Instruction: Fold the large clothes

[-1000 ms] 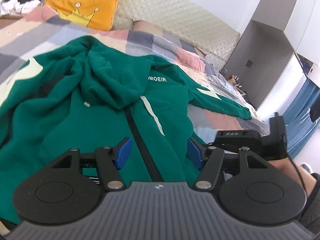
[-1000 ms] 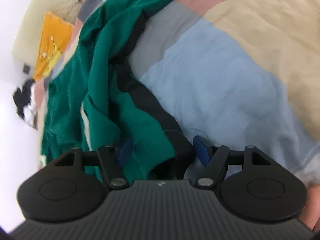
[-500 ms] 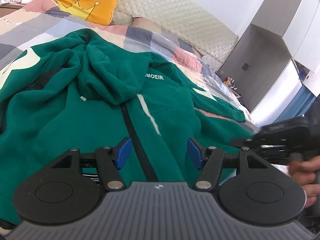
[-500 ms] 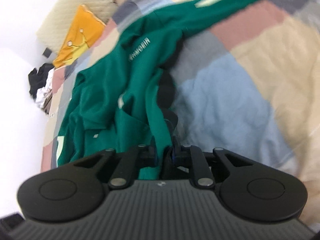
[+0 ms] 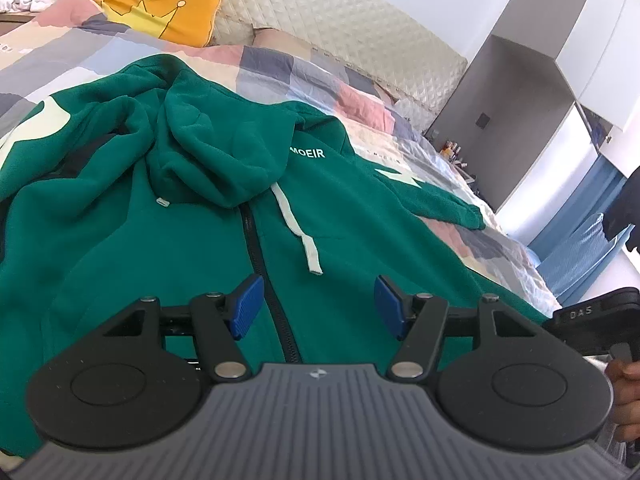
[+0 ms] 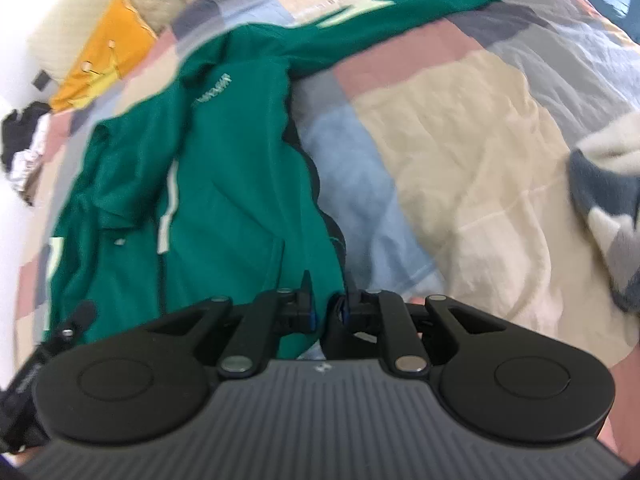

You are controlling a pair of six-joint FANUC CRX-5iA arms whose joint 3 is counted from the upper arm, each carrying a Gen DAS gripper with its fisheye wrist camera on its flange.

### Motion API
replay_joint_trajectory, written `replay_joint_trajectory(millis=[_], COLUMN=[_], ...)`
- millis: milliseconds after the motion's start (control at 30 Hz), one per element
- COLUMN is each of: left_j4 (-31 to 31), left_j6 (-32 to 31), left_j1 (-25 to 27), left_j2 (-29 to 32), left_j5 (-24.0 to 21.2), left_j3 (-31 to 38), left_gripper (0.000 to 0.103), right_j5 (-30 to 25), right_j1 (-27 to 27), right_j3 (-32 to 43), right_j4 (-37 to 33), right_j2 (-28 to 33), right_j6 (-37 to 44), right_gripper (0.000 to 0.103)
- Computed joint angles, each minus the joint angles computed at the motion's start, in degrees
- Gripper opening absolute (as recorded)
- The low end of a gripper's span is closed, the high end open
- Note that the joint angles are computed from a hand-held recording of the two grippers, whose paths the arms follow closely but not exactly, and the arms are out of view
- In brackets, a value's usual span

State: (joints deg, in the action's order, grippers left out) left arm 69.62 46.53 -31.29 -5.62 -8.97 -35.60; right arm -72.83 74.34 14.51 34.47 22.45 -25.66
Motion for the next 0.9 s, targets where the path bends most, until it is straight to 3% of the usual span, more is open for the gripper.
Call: replay_joint_trajectory(millis=[167, 233, 300, 333, 467, 567, 633, 700, 900], left_j4=[-5.3, -4.5, -4.8, -6.5, -13.2, -23.7, -32.9, -37.5, -48.2], left_j6=[4.3, 3.5, 3.2, 4.3, 9.2, 18.2, 26.8, 30.7, 37.3], left_j1=[1.4, 1.1, 1.1, 1.4, 3.2, 6.3, 8.9, 10.7, 17.9], left_j2=[0.1, 0.0, -0.4, -0.6, -1.7, -3.1, -4.4, -6.0, -11.2], left_j5=[-1.1, -0.6, -0.2, 0.0, -0.3, -2.3, -5.3, -7.3, -15.4], left_j3=[0.8, 0.6, 0.3, 0.5, 1.0, 2.4, 4.3, 5.1, 9.1], left_gripper=[0.067, 0.067, 0.067, 0.067, 0.067, 0.067, 0.067, 0.067, 0.067], right_j5=[1.7, 0.0, -1.4, -1.6, -3.1, -0.3, 1.4, 3.3, 11.5], right_j1=[0.7, 0.9, 1.2, 1.4, 1.7, 1.2, 0.7, 0.2, -2.2], right_j3=[-2.3, -0.7, 0.8, 1.0, 2.8, 3.4, 5.1, 6.9, 11.7], right_j4=[2.9, 3.1, 4.1, 5.0, 8.9, 12.9, 15.9, 20.0, 26.3], right_j2=[-0.9, 0.1, 0.9, 1.1, 2.5, 3.8, 5.6, 7.6, 13.1], right_j6=[-3.5, -2.1, -1.4, -1.4, -0.3, 0.0, 0.2, 0.8, 3.9], right_gripper=[0.020, 0.033, 0.062, 0.066, 0.067, 0.067, 0.067, 0.067, 0.066])
